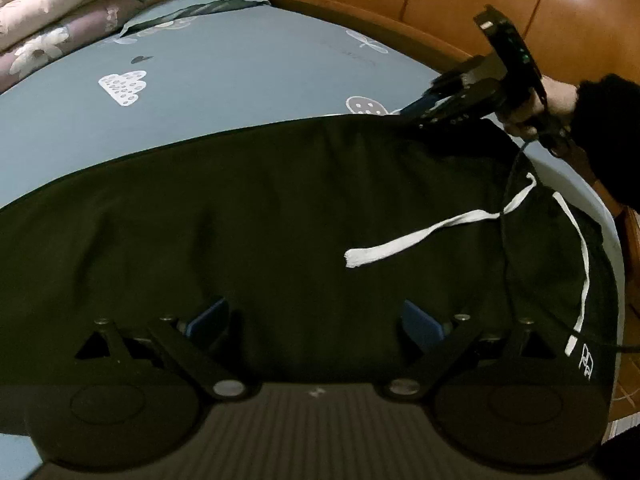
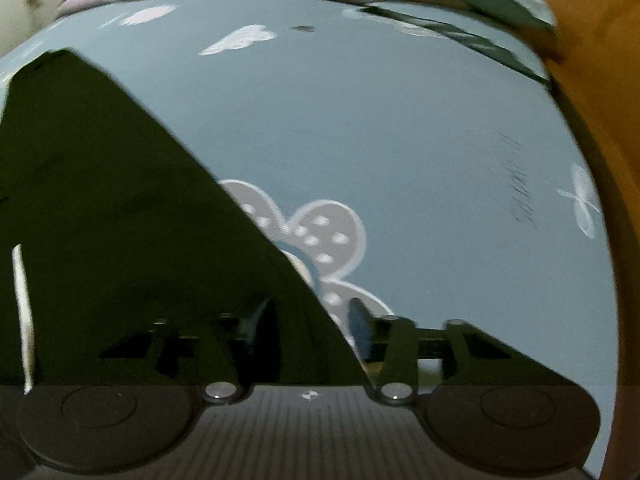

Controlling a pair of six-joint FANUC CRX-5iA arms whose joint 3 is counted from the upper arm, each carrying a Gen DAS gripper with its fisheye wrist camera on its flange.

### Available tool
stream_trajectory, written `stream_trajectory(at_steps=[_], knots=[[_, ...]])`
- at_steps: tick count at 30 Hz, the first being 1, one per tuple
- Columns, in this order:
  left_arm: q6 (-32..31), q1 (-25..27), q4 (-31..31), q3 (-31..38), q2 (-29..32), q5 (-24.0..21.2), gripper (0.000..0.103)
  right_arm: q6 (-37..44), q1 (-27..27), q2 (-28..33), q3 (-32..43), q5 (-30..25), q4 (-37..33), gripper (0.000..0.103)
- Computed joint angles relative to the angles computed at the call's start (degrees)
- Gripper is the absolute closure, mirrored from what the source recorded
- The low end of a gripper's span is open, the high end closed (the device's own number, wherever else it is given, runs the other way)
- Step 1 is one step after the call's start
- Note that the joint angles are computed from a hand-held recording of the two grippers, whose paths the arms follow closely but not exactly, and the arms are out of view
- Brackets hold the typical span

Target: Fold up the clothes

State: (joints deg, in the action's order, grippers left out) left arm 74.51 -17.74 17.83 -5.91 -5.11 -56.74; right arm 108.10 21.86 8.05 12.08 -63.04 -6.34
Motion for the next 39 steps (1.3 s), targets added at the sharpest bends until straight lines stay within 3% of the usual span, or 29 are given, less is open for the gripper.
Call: stream_trajectory(at_steps=[4, 12, 20, 25, 27, 30, 34, 35, 36, 39], knots=[[-0.1, -0.3, -0.9, 0.8, 0.4, -0.7, 0.010, 0.6, 0.0, 2.3, 4.2, -4.8, -1.2, 0.087], [-9.2, 0.0, -2.8, 5.7, 3.0, 1.9, 0.010, -3.2, 5.5, -5.7, -6.0, 4.4, 7.7, 0.092], [-26.9, -3.6, -3.8, 14.0, 11.8, 11.9, 0.011, -12.5, 15.3, -16.6, -19.9, 12.4, 24.3, 0.093], [-43.4, -6.5, -1.0, 17.5, 17.3, 11.3, 0.015, -14.9, 19.7, -20.7, -24.1, 12.6, 28.8, 0.093], [-48.2, -7.7, -1.6, 18.5, 18.8, 10.8, 0.029, -15.2, 20.6, -21.4, -24.5, 11.9, 29.2, 0.093], [-51.8, -8.7, -2.9, 22.4, 21.8, 6.4, 0.058, -15.1, 21.7, -22.1, -25.5, 11.5, 30.1, 0.093], [-54.8, -9.2, -2.8, 26.3, 24.5, 1.6, 0.059, -14.3, 23.4, -22.8, -26.5, 10.7, 31.1, 0.093], [-54.8, -9.3, -3.1, 27.2, 25.0, 0.4, 0.072, -14.0, 23.9, -23.0, -26.7, 10.5, 31.4, 0.093], [-54.8, -9.4, -3.5, 28.1, 25.4, -0.8, 0.092, -13.4, 24.0, -22.9, -26.5, 10.3, 31.0, 0.093], [-54.0, -10.0, -4.3, 26.8, 24.5, 1.4, 0.098, -13.7, 24.7, -23.0, -27.6, 10.9, 33.0, 0.091]])
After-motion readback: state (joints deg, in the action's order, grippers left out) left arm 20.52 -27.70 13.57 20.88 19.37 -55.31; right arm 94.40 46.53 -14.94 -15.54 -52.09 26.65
